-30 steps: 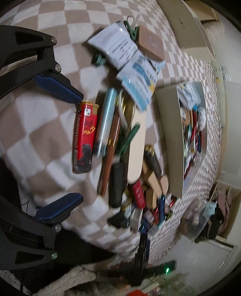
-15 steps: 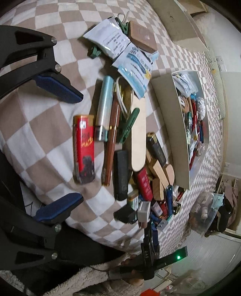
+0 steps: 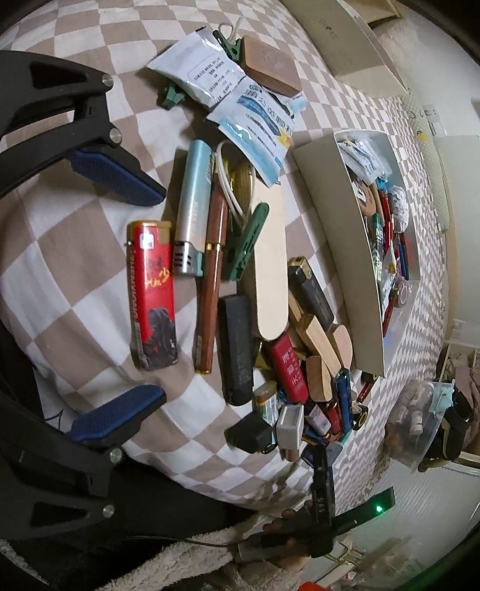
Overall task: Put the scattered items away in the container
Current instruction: 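Close the left tool on the red lighter while the right approaches the white charger plug, then close the right tool on the blue pen case while the left lifts the red lighter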
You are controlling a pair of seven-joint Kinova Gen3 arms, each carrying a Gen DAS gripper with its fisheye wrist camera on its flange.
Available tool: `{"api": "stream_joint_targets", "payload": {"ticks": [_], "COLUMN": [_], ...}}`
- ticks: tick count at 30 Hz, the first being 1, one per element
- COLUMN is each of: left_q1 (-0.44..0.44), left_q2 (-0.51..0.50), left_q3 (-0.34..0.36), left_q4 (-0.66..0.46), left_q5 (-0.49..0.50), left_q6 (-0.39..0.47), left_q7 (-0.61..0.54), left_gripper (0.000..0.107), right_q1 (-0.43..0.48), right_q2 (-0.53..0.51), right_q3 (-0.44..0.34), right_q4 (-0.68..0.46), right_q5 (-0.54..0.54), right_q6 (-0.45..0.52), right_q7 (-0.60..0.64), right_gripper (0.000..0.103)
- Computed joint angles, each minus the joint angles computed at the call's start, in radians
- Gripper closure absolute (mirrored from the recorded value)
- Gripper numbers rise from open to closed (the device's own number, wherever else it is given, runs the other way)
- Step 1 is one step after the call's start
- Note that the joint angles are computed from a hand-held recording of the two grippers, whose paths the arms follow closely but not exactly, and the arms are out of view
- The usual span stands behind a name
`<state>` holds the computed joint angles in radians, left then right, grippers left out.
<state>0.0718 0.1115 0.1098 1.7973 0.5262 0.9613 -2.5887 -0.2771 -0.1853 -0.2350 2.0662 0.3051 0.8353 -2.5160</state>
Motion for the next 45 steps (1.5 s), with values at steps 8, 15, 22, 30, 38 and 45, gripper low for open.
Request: {"api": "stream_joint_targets", "payload": {"ticks": [8,15,22,30,38,45], "left_q1": [0.020,0.007,0.002,-0.006,-0.005,-0.012], "left_q2": [-0.005,-0.012,-0.018,-0.028,-0.028,-0.026], "left_q3": [0.006,0.003,-0.002,-0.009,-0.014,-0.016], "left_q4": [0.019,0.033,0.044,0.063,0.067,0.069], "left_q5": [-0.017,0.018,0.035,0.067,0.061,0.065], "left_q6": [-0.060,-0.063,-0.070,-0.076,-0.096,-0.107], "left_q7": [0.030,0.003,-0.012,-0.031,0.001,0.031], "left_gripper": [0.009,0.016,0.023,0.025,0.025,0.025], "right_q1": [0.051,0.062,0.015,0.000,-0.028,-0.066], "right_q2": [-0.007,-0.062,-0.062,-0.024,-0.011,0.028], "right_q3": [0.019,0.012,-0.031,-0.052,-0.045,-0.060], "right_q4": [0.011,0.046,0.054,0.029,0.022,-0.007], "right_q5": [0.068,0.032,-0.013,-0.004,0.022,0.057], "right_q6": [0.060,0.040,-0.032,-0.036,-0.025,0.027], "right_q7": [-0.087,-0.101,-0.056,-0.062,-0.062,-0.052], "right_gripper": [0.000,0.000,0.000,0.002,0.017,0.020]}}
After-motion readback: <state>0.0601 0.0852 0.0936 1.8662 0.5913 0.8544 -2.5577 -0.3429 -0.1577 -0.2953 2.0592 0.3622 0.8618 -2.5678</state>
